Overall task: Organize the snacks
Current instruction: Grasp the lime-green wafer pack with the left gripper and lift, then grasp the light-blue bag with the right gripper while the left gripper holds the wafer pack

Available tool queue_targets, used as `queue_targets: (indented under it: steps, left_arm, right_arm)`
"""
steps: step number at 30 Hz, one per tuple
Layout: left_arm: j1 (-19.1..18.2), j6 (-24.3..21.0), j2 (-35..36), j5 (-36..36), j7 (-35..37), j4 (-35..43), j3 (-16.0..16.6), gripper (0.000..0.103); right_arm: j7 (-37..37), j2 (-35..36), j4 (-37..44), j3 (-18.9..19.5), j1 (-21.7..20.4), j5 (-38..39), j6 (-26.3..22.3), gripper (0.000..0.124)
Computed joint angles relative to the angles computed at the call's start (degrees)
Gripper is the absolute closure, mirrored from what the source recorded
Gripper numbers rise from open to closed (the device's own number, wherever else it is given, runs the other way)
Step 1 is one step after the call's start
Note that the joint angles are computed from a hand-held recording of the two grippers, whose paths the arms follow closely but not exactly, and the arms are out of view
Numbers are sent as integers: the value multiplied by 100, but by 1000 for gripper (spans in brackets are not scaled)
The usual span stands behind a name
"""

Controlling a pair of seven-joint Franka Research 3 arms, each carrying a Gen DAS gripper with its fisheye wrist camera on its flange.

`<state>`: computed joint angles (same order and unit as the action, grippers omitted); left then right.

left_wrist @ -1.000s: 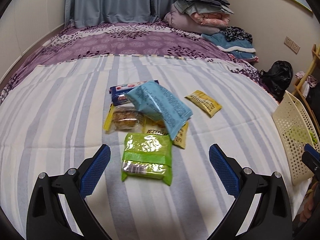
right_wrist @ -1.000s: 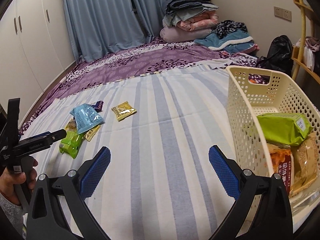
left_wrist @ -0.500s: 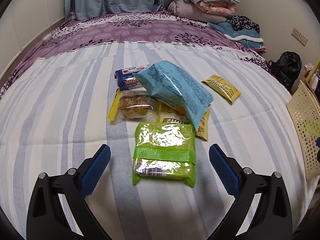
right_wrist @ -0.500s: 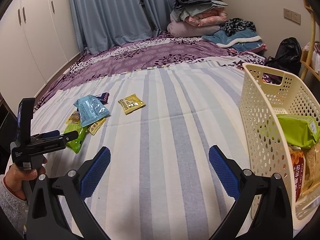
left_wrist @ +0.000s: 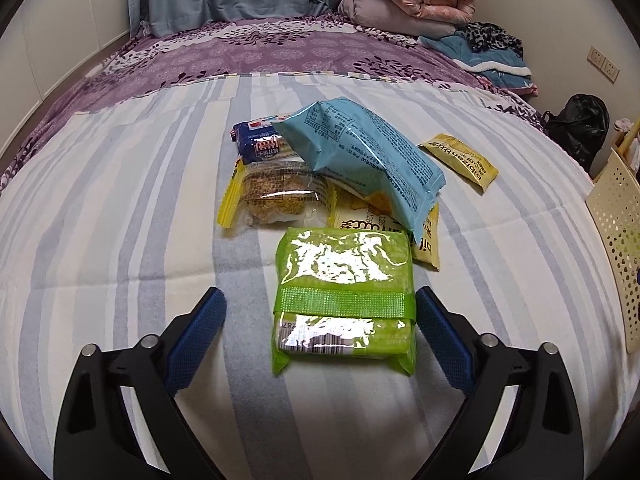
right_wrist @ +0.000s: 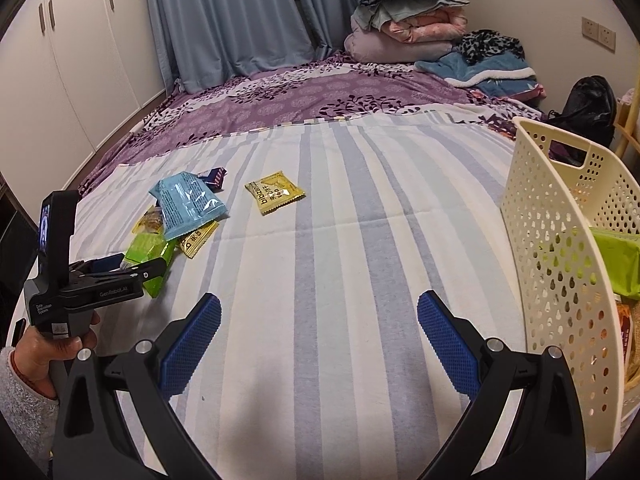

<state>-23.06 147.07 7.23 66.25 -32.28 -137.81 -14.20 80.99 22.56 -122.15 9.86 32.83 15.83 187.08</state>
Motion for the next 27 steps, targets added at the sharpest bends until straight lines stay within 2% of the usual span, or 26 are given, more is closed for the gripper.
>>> queue_targets:
  steps: [1,3,4,8,11,13,16,21,27]
  left_arm:
    - [-17,-57,0,16,32,14,-10,22]
    - [-29,-47,-26,117,-3,5,-10,32]
    - [-26,-18,-50,166,-55,-19,-8,34]
    - [13,56,-174,292,-261,-164,-15,35]
    - [42,44,-283,303,-365,-286,-45,35]
    - [60,28,-411,330,-475,-407,-75,36]
    - [85,-34,-630,340,-615,-583,-143,36]
    - [132,-97,-975,269,-726,-867,-272,36]
    - [174,-155,-1294,199,-852,-1131,-414,36]
  right_arm:
    - [0,31,38,-40,44,-4,-25,26]
    - [11,86,106,-136,152,-11,-75,26]
    - [19,123,152,-176,197,-17,-111,26]
    - [11,303,375,-125,193,-56,-270,26]
    - [-52,538,735,74,36,-85,-544,26]
    - [-41,695,979,26,124,-122,-635,26]
    - [-164,986,1437,155,98,-189,-791,26]
    - [-848,1730,2549,895,-279,-153,-1212,26]
    - [-1277,2614,4085,825,137,-105,-1843,26]
